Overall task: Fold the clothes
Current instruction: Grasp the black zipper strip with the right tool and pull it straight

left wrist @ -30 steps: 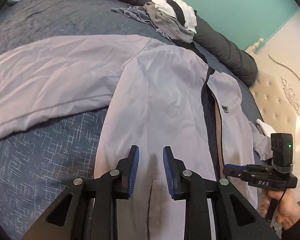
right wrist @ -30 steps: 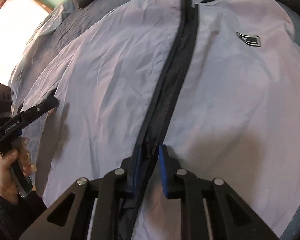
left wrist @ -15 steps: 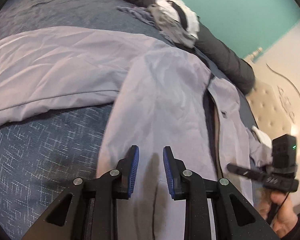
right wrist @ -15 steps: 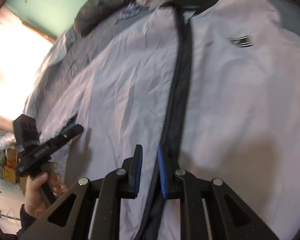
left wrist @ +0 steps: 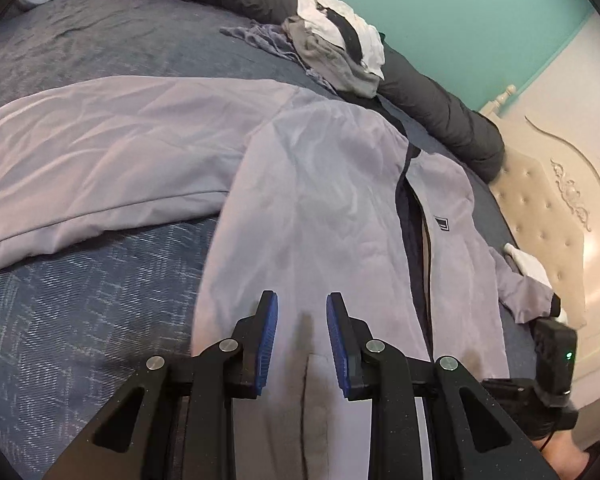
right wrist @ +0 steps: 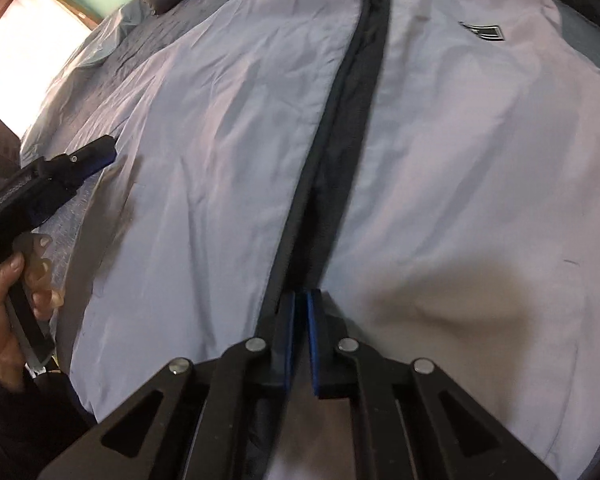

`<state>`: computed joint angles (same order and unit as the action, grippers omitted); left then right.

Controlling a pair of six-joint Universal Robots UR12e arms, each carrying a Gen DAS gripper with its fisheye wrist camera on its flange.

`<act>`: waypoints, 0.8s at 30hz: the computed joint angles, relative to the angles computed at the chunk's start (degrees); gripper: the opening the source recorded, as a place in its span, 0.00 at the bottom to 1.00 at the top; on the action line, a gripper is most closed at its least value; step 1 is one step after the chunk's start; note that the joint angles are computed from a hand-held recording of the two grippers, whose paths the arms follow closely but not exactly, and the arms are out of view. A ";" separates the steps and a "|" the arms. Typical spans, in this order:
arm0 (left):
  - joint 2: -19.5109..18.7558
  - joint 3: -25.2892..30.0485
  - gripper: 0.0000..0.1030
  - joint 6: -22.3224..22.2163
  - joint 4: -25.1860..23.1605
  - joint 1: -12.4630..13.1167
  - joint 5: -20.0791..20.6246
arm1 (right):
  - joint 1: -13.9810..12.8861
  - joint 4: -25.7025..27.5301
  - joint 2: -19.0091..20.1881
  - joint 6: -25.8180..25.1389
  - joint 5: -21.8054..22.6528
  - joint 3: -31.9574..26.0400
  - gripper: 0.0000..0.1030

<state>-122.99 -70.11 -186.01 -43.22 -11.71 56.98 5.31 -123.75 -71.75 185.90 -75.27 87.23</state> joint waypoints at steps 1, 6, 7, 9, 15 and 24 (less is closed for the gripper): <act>0.10 -0.19 0.27 -0.09 0.16 0.09 -0.08 | 0.26 -0.06 0.18 -0.48 -0.52 -0.26 0.06; 0.51 -1.01 0.27 -0.51 0.78 0.48 -0.37 | -0.83 -2.19 -1.90 2.27 0.42 1.36 0.06; 0.53 -1.05 0.27 -0.53 0.82 0.49 -0.40 | -1.08 -2.38 -2.60 2.19 0.40 1.87 0.06; 0.52 -1.04 0.27 -0.49 0.93 0.47 -0.51 | -1.44 -2.30 -3.86 1.65 -0.67 2.90 0.06; 0.47 -0.99 0.28 -0.39 1.27 0.40 -0.83 | -1.10 0.26 -3.49 2.90 -1.01 4.23 0.06; 0.46 -0.98 0.33 0.00 1.01 0.25 -0.93 | 0.55 -0.04 -3.69 1.10 -1.83 3.84 0.06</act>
